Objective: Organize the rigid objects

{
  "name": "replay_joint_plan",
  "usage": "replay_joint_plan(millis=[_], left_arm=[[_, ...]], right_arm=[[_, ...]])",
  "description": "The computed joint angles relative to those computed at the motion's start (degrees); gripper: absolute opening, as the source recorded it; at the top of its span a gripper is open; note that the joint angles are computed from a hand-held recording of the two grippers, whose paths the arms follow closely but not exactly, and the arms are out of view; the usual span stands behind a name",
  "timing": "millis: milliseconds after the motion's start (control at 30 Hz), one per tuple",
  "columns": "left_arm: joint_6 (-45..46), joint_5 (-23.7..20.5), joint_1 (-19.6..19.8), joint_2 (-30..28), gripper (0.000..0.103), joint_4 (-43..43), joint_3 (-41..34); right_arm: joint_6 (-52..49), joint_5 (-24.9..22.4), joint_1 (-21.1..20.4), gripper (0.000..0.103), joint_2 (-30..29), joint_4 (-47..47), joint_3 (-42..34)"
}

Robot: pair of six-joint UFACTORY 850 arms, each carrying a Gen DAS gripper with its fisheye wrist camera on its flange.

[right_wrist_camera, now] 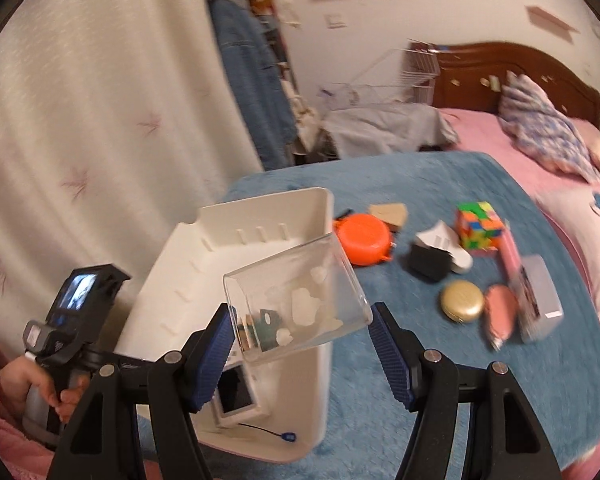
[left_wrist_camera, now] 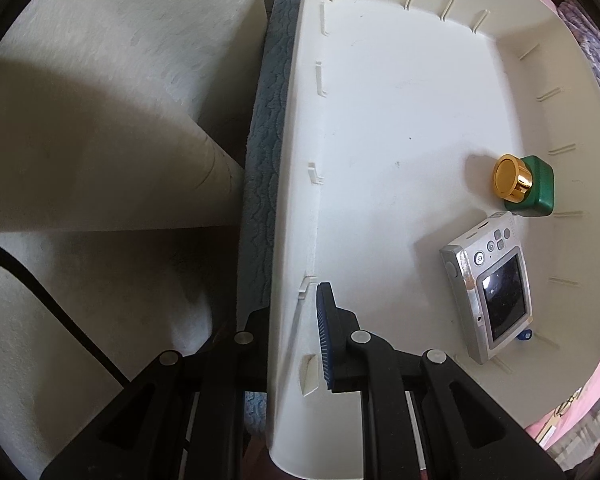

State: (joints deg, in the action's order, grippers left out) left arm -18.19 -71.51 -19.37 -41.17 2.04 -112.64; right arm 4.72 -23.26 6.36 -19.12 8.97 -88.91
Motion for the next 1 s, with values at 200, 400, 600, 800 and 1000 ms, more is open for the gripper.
replay_joint_plan(millis=[200, 400, 600, 800, 1000], left_arm=[[0.18, 0.21, 0.15, 0.23, 0.015, -0.33, 0.26], [0.69, 0.01, 0.72, 0.63, 0.015, -0.34, 0.47], [1.02, 0.35, 0.69, 1.3, 0.015, 0.1, 1.28], [1.75, -1.5, 0.02, -0.65, 0.015, -1.33, -2.33], [1.73, -3.77, 0.99, -2.43, 0.015, -2.31, -5.31]], right_arm=[[-11.49, -0.92, 1.49, 0.068, -1.02, 6.16, -1.66], [-17.66, -4.36, 2.86, 0.07, -2.82, 7.45, -4.32], [-17.64, -5.46, 2.87, 0.079, -3.17, 7.32, -4.73], [-10.15, -6.41, 1.89, 0.081, -2.43, 2.52, -3.77], [-3.81, -8.67, -1.01, 0.081, -1.75, -1.0, -3.24]])
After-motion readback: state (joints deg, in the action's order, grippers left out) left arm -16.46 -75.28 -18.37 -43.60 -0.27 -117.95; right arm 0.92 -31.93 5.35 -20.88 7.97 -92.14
